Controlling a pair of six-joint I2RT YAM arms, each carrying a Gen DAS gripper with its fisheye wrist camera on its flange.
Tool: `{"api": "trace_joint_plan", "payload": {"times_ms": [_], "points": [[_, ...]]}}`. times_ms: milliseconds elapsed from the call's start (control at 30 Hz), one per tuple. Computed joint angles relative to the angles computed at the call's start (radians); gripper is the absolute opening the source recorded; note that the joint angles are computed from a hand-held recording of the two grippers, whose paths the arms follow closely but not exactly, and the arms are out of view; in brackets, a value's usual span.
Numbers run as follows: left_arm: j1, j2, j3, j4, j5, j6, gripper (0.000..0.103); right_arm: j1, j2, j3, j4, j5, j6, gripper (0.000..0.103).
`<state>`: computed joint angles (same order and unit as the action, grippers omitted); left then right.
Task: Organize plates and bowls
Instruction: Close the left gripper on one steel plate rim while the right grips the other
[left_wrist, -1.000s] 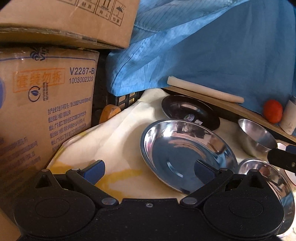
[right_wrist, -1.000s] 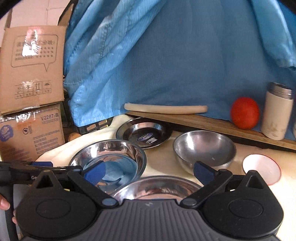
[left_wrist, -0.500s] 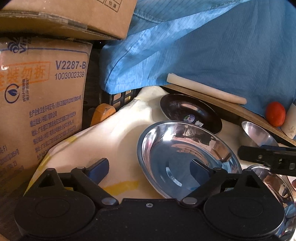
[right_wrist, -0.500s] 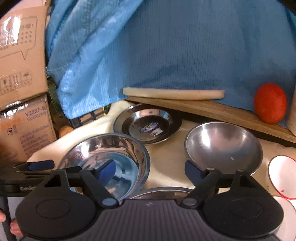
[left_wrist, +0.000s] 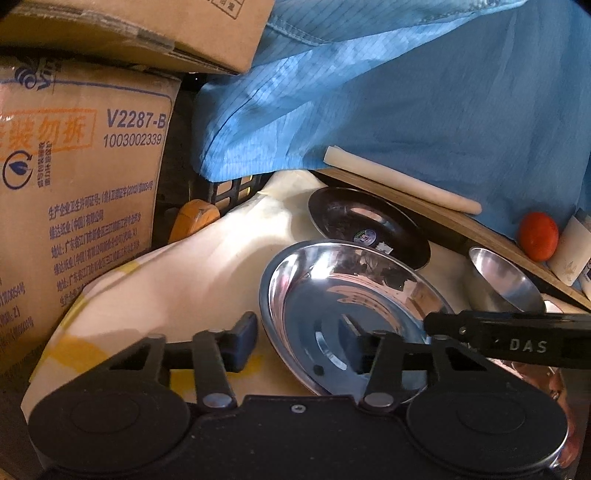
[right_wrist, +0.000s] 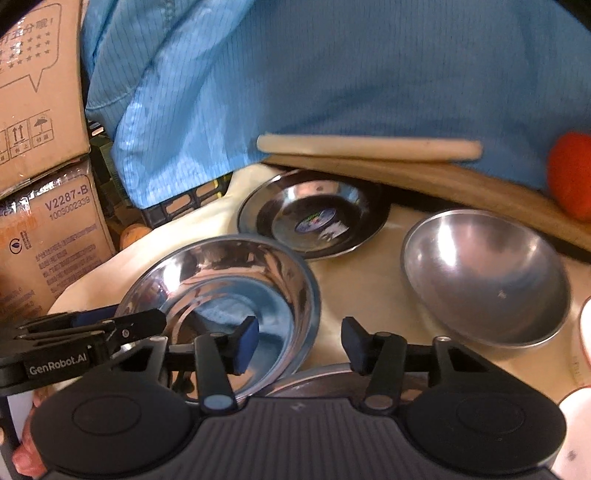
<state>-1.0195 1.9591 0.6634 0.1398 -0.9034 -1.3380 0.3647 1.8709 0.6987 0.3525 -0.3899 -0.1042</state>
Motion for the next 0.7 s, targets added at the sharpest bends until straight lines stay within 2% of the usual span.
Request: {"api": "trace_joint_plan", "payload": {"times_ms": [33, 133, 233, 333, 467, 700], "points": [[0.001, -0.001, -0.003, 0.004, 0.003, -0.003, 0.039, 0.001, 0.003, 0.002, -0.002, -0.005, 0.003, 0.048], [0.004, 0.001, -0.002, -0.004, 0.002, -0.017, 0.034, 0.008, 0.007, 0.004, -0.002, -0.004, 0.014, 0.035], [0.004, -0.007, -0.004, -0.031, -0.005, -0.051, 0.025, 0.019, 0.006, 0.0, 0.009, 0.023, 0.036, 0.031], [0.002, -0.025, -0.015, -0.047, -0.011, -0.083, 0.024, 0.017, 0.007, 0.002, 0.01, 0.016, 0.058, 0.026], [-0.022, -0.041, 0.012, -0.139, -0.055, -0.133, 0.024, 0.018, -0.012, -0.018, 0.036, 0.008, 0.068, 0.025], [-0.053, -0.095, 0.039, -0.227, -0.098, -0.187, 0.023, -0.016, -0.109, -0.087, 0.088, -0.019, 0.096, 0.018]]}}
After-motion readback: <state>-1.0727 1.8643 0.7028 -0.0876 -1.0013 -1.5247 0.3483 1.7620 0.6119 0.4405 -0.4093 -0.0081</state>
